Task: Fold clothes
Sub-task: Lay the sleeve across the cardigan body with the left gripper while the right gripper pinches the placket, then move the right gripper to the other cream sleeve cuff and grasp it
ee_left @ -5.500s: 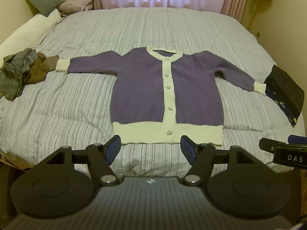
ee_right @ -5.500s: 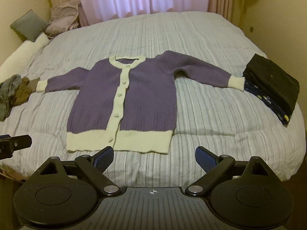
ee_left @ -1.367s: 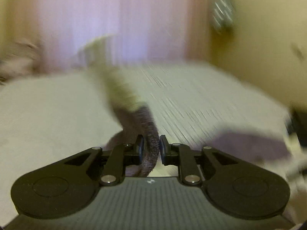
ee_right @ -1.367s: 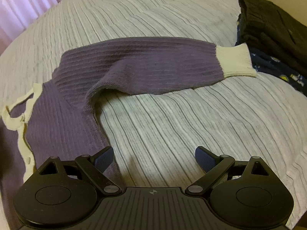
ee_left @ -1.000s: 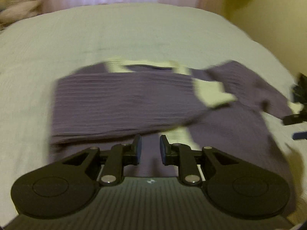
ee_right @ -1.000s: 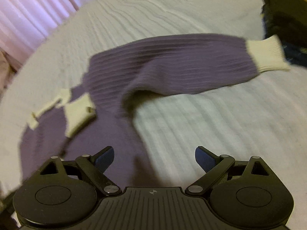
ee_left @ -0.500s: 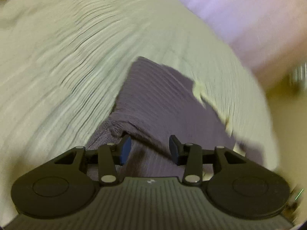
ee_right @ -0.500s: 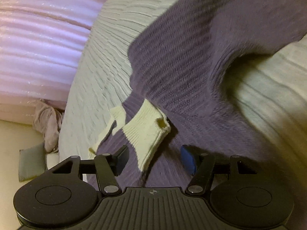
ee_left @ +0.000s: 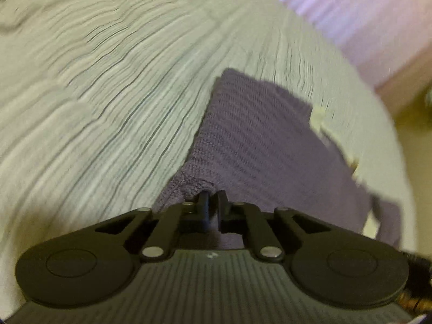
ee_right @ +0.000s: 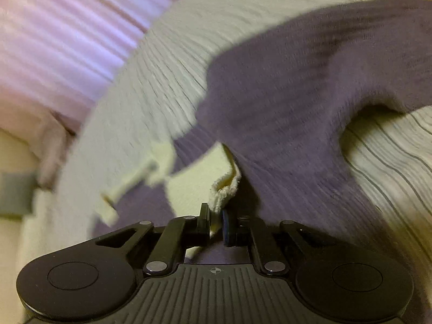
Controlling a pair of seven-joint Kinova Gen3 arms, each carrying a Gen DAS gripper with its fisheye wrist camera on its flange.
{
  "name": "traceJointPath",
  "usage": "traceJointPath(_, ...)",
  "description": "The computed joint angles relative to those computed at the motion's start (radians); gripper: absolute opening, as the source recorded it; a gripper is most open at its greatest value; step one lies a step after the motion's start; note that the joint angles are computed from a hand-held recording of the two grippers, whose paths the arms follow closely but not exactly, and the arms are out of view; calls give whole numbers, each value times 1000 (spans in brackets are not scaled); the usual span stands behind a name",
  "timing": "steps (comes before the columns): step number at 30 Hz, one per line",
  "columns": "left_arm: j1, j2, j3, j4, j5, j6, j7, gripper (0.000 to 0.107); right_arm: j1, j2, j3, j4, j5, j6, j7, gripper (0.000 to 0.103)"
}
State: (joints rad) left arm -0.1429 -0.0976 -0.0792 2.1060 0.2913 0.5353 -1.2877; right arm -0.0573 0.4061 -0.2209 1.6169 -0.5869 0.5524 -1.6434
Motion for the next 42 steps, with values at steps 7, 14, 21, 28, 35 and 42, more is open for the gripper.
traceJointPath(7, -40, -51, 112, -126, -215, 190, 7, 5, -187, -101, 164, 9, 238, -34, -102, 62)
traceJointPath(14, 124, 103, 38, -151, -229, 67, 66, 16, -30, 5, 4, -47, 147, 28, 28, 60)
traceJointPath(21, 210, 104, -9, -160, -265, 77, 150, 15, 197, -93, -16, 58, -95, 76, 212, 60)
traceJointPath(28, 232, 13, -43, -164, -102, 78, 118, 15, 353, -132, 164, 169, -334, -33, 127, 60)
traceJointPath(35, 232, 26, -32, -164, -7, 61, 158, 15, 502, -15, 99, 149, -544, -52, 208, 59)
traceJointPath(42, 227, -32, -58, -149, -6, 87, 163, 15, 370, -31, 225, -14, -306, 15, 66, 8)
